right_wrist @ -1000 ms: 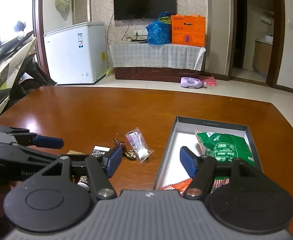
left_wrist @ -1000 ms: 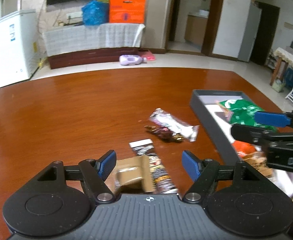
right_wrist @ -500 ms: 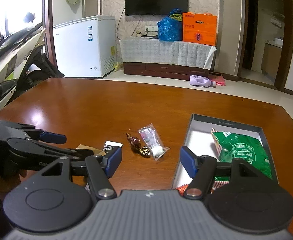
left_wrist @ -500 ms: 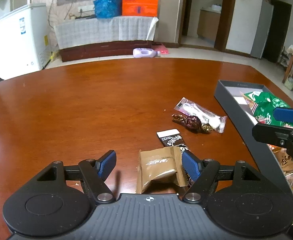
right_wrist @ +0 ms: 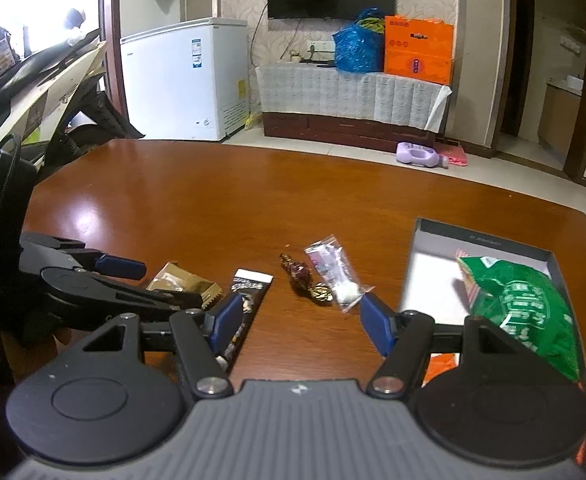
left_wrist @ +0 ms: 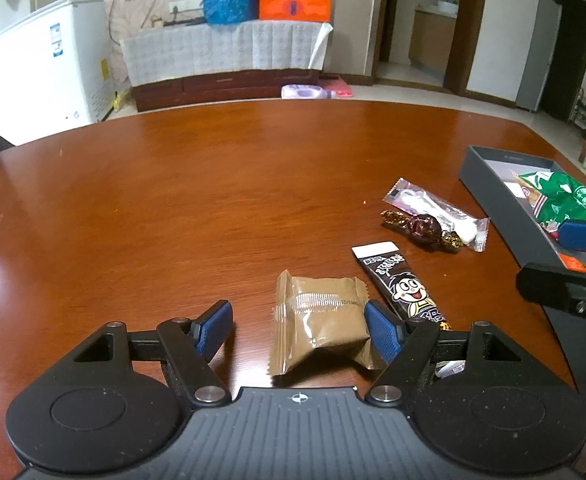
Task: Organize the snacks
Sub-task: 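Close the left gripper on the brown foil packet while the right approaches the cartoon tube snack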
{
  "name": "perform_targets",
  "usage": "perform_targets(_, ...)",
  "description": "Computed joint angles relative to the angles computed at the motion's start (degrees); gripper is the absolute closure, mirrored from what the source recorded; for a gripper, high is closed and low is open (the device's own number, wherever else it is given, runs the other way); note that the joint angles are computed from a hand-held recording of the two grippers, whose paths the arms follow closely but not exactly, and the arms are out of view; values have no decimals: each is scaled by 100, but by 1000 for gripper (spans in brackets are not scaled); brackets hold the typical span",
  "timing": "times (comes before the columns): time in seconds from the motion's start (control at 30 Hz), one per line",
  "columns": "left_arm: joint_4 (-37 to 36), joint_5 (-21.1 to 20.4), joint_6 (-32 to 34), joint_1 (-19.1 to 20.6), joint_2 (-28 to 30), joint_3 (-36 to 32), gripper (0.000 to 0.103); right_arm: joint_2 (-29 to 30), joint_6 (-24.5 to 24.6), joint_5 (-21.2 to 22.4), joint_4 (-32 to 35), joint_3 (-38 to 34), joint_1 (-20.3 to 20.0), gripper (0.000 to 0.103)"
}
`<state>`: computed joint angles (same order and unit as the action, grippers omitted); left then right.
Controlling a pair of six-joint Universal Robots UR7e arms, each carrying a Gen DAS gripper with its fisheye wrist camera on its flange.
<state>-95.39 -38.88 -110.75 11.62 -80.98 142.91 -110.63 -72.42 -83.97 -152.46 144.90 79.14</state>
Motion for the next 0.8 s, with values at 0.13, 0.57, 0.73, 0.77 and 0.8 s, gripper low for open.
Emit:
perform_targets(0.13, -141, -26, 64, -8, -163, 127, 28, 126, -48, -116, -61, 58, 60, 37)
perform_targets(0.57, -449, 99, 501, 45, -111, 183, 31, 737, -105, -508, -573, 175, 239, 37)
perform_targets(0.73, -257, 82, 528, 29, -63, 136, 38, 827, -160, -529, -704, 245, 269, 37)
perform_targets(0.77, -215, 86, 537, 40, -44, 116, 39, 848, -165, -541, -761, 273, 276, 37)
perform_targets(0.8, -203, 89, 545, 33, -57, 123, 40, 892, -156, -569, -798, 282, 299, 37)
